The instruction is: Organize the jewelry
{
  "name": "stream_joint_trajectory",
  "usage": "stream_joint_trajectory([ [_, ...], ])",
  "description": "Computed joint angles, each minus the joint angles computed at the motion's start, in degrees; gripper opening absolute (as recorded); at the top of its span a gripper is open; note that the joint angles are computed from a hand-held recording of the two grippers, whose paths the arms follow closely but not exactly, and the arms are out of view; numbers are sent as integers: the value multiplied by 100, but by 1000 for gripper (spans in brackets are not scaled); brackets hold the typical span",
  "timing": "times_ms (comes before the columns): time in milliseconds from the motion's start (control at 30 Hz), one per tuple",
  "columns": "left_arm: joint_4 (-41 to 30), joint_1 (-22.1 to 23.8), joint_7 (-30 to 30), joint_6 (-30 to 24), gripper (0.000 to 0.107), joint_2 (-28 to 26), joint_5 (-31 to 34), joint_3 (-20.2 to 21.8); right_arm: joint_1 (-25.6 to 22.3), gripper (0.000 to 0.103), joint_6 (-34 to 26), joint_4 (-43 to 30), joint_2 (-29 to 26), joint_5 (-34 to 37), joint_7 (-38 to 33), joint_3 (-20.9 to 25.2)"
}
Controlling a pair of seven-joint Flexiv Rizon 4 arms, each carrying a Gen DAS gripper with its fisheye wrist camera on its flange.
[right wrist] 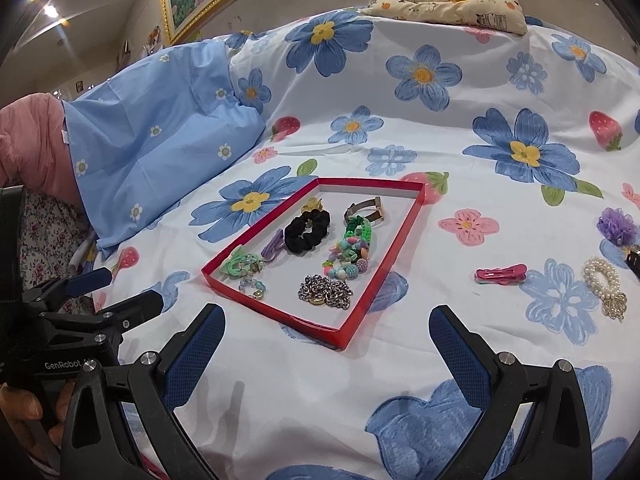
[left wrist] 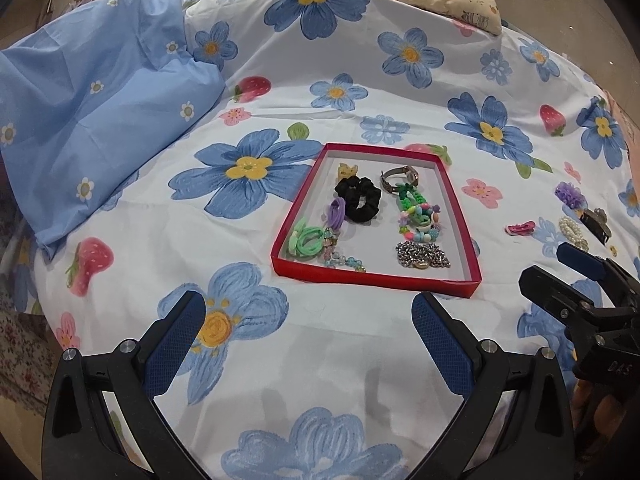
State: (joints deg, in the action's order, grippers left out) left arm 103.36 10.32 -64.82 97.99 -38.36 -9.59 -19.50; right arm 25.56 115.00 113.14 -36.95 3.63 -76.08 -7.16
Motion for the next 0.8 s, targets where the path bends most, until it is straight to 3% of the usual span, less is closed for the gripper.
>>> stream_joint_trajectory([
  [533,-111,-59,-37,-104,103,-16,-6,47,107,103,-538,-17,90,-121,279,-220],
  [733,-388,-601,-95,-396,103,-53,-183,673,501,103,-939,-7,173,-135,509,-723],
  [800,-482,-756,-142,-481,103,-84,-254,862,830,103,-1054,40,188,-100,615,-1120],
])
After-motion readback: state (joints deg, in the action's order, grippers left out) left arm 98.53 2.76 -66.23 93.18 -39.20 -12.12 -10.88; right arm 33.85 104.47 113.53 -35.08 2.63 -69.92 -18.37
